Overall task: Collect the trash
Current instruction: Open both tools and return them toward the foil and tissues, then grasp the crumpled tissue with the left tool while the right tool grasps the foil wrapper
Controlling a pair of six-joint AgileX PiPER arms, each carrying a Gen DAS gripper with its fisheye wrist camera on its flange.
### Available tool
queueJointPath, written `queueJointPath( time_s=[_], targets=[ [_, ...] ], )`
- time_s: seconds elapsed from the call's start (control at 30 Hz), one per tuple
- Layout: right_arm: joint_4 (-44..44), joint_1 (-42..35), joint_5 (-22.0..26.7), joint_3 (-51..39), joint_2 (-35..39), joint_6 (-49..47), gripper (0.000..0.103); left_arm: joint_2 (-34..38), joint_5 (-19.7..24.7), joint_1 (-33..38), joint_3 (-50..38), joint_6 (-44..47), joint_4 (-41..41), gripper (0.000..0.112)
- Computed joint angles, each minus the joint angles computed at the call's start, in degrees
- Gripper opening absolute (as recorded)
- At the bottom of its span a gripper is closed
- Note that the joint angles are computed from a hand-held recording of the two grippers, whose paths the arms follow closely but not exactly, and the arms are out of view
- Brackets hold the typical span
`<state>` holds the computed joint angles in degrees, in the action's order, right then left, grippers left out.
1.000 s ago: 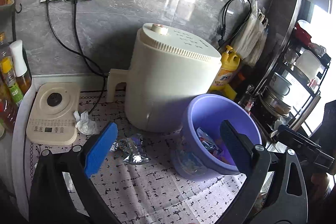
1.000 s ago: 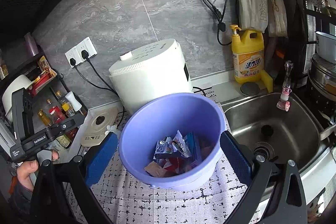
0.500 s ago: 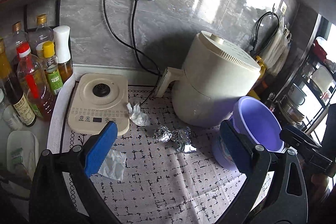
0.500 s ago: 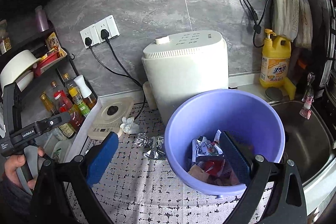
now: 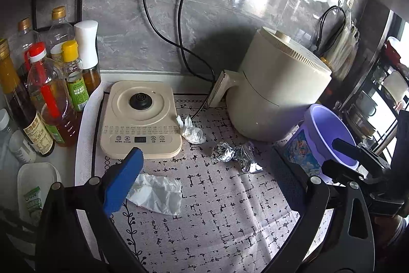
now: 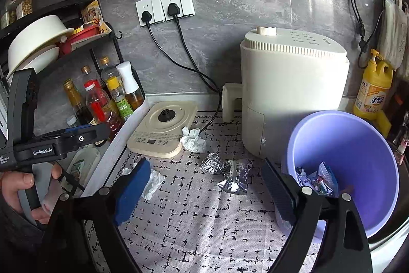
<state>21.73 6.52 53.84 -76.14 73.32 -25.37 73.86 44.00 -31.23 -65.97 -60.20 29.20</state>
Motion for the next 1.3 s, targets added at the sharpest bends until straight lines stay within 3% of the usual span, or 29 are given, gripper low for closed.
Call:
queueJointPath(
  time_s=[0.23, 0.37, 0.5, 0.73, 0.9, 1.2, 1.3],
  targets=[
    [-13.82, 8.20, -5.01, 2.21, 4.93, 13.80, 0.068, 4.26, -5.66, 7.52, 0.45, 11.57, -8.79, 0.077],
    [-15.97, 9.60, -5.69, 1.71, 9.21, 17.40, 0.060, 8.58, -8.98, 11.88, -0.65, 19.72, -16.37, 0.069],
    [-18.69, 10.62, -5.65, 0.04, 14.00, 20.17, 0.059, 14.02, -10.71, 14.97, -2.82, 26.69, -22.95, 0.057],
    [-22.68, 10.52, -4.46, -2.78, 20.92, 23.71, 0.056, 22.31, -12.82, 16.99, -7.06, 34.74, -29.82, 0.048],
    [-23.92, 9.67, -4.33, -4.30, 24.31, 24.93, 0.054, 27.72, -12.74, 17.09, -11.62, 36.47, -29.16, 0.042],
    [-26.03, 8.97, -4.70, -7.88, 29.75, 26.23, 0.051, 36.03, -9.12, 15.41, -20.50, 35.56, -23.21, 0.042],
    [-26.60, 8.71, -4.78, -8.67, 31.33, 26.82, 0.049, 38.87, -6.46, 13.09, -23.81, 31.41, -15.66, 0.042]
  ],
)
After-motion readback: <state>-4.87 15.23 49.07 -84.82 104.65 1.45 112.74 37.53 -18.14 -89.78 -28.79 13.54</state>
